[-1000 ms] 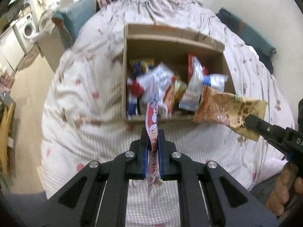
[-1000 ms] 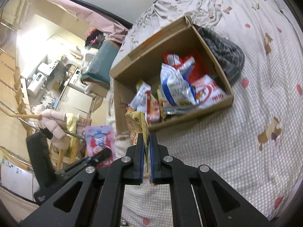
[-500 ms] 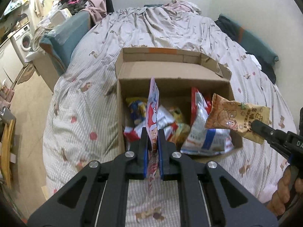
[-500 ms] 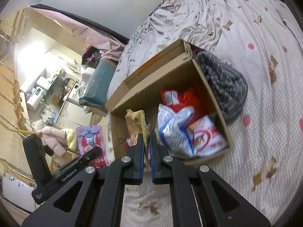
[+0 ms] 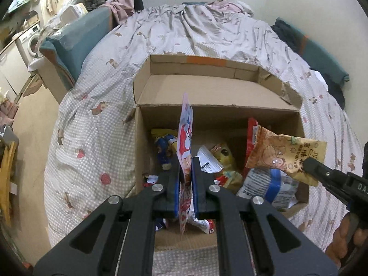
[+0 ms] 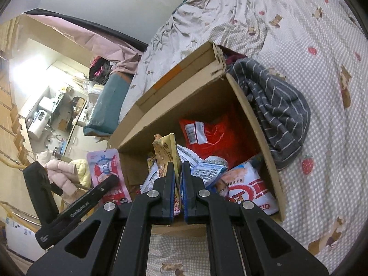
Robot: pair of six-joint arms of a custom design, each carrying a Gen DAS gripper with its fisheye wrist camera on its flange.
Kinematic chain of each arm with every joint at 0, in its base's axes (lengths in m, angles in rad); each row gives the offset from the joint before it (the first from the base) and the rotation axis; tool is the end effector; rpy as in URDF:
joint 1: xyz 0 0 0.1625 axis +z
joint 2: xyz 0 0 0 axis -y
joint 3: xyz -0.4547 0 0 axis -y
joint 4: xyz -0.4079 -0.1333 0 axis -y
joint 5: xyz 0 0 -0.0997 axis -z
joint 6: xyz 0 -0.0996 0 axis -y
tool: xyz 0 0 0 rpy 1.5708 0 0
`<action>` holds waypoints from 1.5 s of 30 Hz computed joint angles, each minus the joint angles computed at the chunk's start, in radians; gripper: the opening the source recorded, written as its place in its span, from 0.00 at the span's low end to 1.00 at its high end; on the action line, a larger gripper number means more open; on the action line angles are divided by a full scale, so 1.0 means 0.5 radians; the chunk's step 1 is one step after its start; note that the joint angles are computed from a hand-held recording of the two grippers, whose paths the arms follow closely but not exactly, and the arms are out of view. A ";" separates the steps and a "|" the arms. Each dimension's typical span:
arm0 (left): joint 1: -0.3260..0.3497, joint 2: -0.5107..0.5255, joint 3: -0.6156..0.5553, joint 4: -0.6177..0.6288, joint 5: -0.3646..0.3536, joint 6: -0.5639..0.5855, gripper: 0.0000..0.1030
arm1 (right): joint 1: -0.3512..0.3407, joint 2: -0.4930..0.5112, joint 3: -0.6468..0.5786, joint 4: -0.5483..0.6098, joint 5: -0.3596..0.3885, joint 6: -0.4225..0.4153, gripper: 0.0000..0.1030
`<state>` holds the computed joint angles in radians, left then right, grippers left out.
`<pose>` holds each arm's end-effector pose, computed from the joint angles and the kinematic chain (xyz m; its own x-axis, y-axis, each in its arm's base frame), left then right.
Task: Organize snacks
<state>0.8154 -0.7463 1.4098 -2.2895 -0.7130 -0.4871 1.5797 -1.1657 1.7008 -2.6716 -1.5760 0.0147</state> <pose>-0.3680 -0.6951 0.1604 -0.7665 0.0292 -0.6416 0.3686 0.8380 -0.4023 0.1387 -0.6664 0.3418 -1.0000 0.0063 -0.0035 0.0072 0.8442 -0.5360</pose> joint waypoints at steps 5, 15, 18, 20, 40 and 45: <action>-0.004 0.037 -0.004 -0.025 0.050 0.052 0.06 | -0.010 0.023 -0.014 0.020 -0.004 0.014 0.05; -0.005 0.056 -0.004 -0.091 -0.011 0.140 0.07 | 0.011 0.055 -0.041 0.058 -0.036 -0.004 0.10; -0.016 0.053 0.007 -0.114 0.014 0.161 0.07 | 0.030 0.054 -0.041 0.045 -0.036 -0.034 0.10; -0.015 0.047 0.007 -0.122 -0.014 0.159 0.17 | 0.035 0.055 -0.042 0.039 -0.037 -0.047 0.10; -0.142 -0.107 0.251 -0.539 0.236 0.304 0.78 | 0.178 -0.046 0.088 -0.298 -0.326 -0.228 0.95; -0.205 -0.146 0.367 -0.683 0.390 0.391 0.78 | 0.233 -0.109 0.156 -0.343 -0.414 -0.258 0.99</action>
<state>0.7130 -0.8194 1.5933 -2.6308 -0.5181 -0.2914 1.6963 -1.2203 1.7787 -2.8434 -1.7832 -0.1140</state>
